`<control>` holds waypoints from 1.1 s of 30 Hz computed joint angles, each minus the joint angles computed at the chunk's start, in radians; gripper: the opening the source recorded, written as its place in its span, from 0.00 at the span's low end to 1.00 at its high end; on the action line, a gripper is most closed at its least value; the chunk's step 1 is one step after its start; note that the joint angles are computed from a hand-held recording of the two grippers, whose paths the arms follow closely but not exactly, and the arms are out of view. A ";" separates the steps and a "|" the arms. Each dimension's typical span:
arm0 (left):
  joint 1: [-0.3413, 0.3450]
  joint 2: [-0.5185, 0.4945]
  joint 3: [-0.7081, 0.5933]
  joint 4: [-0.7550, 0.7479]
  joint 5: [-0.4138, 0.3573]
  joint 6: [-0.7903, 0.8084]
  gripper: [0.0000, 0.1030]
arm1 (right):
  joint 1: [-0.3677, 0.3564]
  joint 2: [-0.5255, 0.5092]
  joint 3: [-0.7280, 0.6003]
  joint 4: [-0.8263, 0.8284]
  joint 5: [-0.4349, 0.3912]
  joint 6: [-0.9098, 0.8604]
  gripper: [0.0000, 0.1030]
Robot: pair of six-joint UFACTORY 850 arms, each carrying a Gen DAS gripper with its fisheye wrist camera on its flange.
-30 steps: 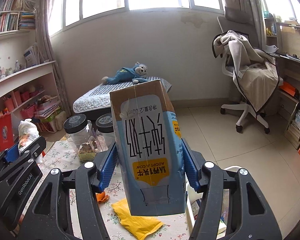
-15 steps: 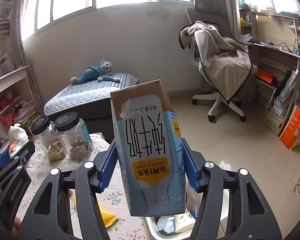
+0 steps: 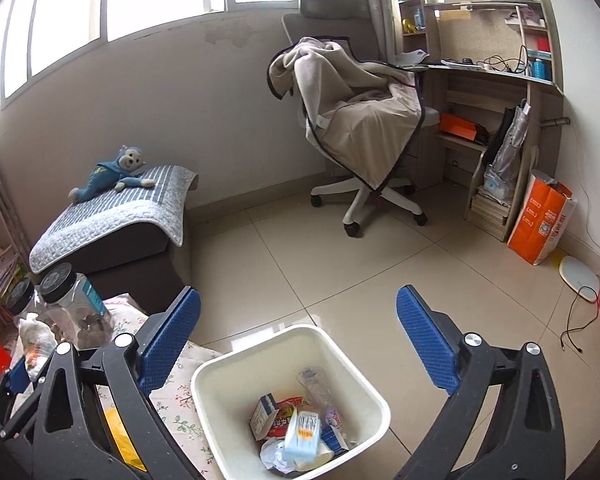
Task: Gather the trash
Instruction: 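Carry tissue bundle and milk carton to the wastebasket and release both, then grasp the orange peel with the left tool while the right tool grasps the yellow packet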
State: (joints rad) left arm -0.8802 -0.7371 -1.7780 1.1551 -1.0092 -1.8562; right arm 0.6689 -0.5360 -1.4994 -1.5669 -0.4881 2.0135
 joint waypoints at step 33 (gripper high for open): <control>0.023 -0.005 -0.009 -0.080 0.021 0.028 0.82 | 0.053 -0.030 -0.014 0.112 -0.129 -0.303 0.93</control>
